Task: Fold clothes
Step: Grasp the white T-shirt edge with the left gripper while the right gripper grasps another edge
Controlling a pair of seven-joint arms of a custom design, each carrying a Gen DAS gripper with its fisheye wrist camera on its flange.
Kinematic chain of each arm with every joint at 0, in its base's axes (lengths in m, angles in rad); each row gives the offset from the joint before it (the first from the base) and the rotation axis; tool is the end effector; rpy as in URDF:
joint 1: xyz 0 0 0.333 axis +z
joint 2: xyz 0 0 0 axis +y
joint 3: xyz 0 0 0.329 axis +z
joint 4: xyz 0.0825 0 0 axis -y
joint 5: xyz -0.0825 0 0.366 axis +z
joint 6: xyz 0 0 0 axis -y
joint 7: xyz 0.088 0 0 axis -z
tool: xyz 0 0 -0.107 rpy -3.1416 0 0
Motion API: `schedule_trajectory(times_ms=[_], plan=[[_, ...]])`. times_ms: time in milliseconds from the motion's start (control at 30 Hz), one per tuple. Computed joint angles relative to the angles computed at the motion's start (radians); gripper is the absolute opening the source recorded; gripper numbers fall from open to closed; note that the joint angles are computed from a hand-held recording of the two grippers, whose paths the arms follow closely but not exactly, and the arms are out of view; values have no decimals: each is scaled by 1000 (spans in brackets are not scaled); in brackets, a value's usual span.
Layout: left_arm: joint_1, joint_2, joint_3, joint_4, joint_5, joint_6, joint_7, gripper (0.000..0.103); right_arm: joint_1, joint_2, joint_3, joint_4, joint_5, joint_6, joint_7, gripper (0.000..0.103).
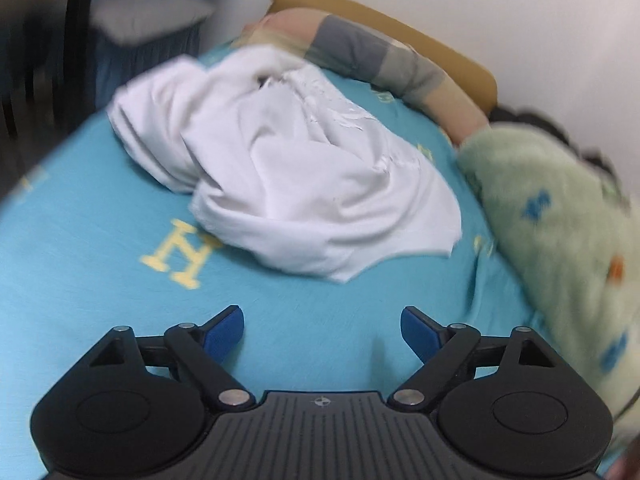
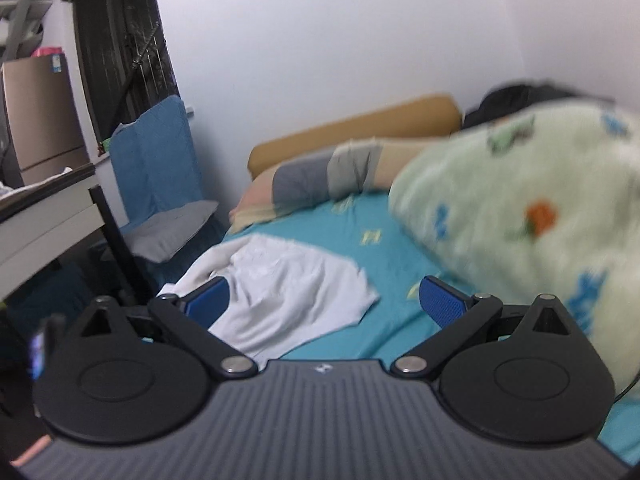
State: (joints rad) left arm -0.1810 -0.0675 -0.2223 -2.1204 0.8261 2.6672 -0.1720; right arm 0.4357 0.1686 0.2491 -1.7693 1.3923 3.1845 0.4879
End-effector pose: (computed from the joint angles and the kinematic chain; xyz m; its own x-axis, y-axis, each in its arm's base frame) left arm 0.4984 -0.2390 0.5238 0.4649 -0.7794 0.4200 -0.5044 -0.6231 -0.5979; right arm 0.5363 0.3051 0.5666 0.4806 -0.8201 -0.3106 -0.4621 0.0642 -0.8845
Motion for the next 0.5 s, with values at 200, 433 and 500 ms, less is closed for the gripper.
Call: schedule_trajectory(times_ms=[200, 433, 500], plan=[[34, 83, 34, 56, 203, 64, -200, 56, 10, 100, -9, 63, -108, -40, 54, 103], [56, 34, 58, 15, 115, 169, -172, 8, 2, 169, -8, 69, -308, -44, 258, 103], [60, -23, 45, -14, 122, 175, -190, 7, -33, 180, 44, 72, -286, -8, 231, 103]])
